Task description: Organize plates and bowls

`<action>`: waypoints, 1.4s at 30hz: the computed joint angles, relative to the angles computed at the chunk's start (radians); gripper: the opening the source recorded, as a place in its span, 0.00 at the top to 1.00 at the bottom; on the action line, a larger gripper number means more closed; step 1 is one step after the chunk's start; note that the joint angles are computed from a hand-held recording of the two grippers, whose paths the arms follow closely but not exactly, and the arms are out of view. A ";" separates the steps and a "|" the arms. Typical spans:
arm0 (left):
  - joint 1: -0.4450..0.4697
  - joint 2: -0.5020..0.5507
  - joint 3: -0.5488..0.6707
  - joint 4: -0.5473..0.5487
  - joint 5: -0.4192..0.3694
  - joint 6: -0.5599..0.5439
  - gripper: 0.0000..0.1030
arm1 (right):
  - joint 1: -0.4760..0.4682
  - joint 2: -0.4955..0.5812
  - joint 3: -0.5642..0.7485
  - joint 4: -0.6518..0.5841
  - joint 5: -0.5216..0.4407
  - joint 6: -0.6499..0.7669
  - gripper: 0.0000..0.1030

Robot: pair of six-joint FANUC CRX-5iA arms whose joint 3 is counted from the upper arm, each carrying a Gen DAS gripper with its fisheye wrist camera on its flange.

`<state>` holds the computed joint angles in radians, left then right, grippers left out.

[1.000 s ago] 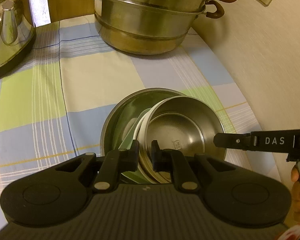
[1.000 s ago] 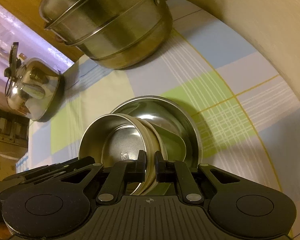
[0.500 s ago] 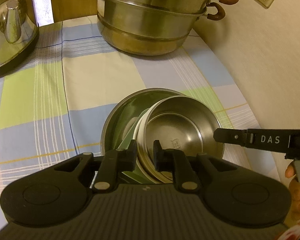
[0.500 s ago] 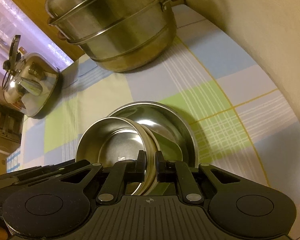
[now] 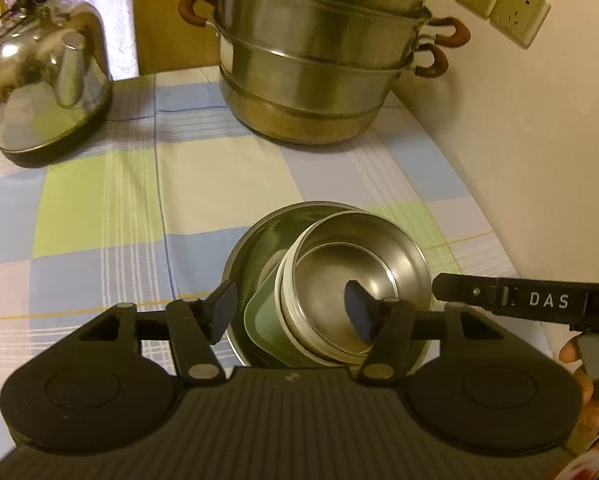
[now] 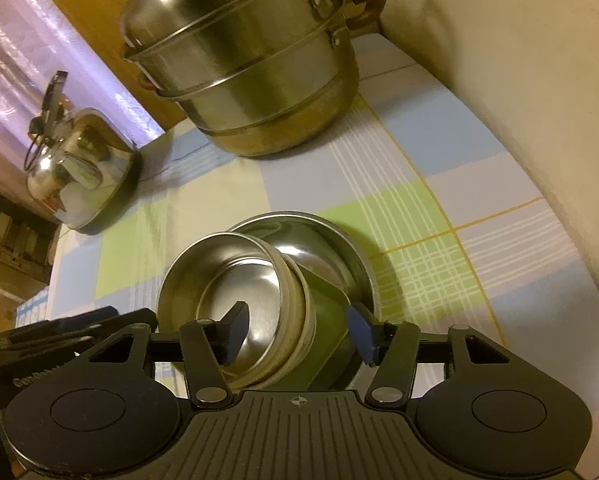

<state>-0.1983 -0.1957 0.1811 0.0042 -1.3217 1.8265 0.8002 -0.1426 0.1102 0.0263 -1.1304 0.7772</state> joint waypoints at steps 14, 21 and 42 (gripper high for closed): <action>-0.233 -0.087 0.054 -0.271 -0.072 0.287 0.27 | 0.086 -0.170 -0.142 0.070 0.080 0.089 0.37; -0.452 -0.108 0.097 -0.483 -0.194 0.485 0.21 | 0.165 -0.273 -0.238 0.141 0.086 0.098 0.34; -0.872 -0.131 0.154 -0.731 -0.452 0.703 0.10 | 0.567 -0.551 -0.471 0.463 -0.075 -0.292 0.33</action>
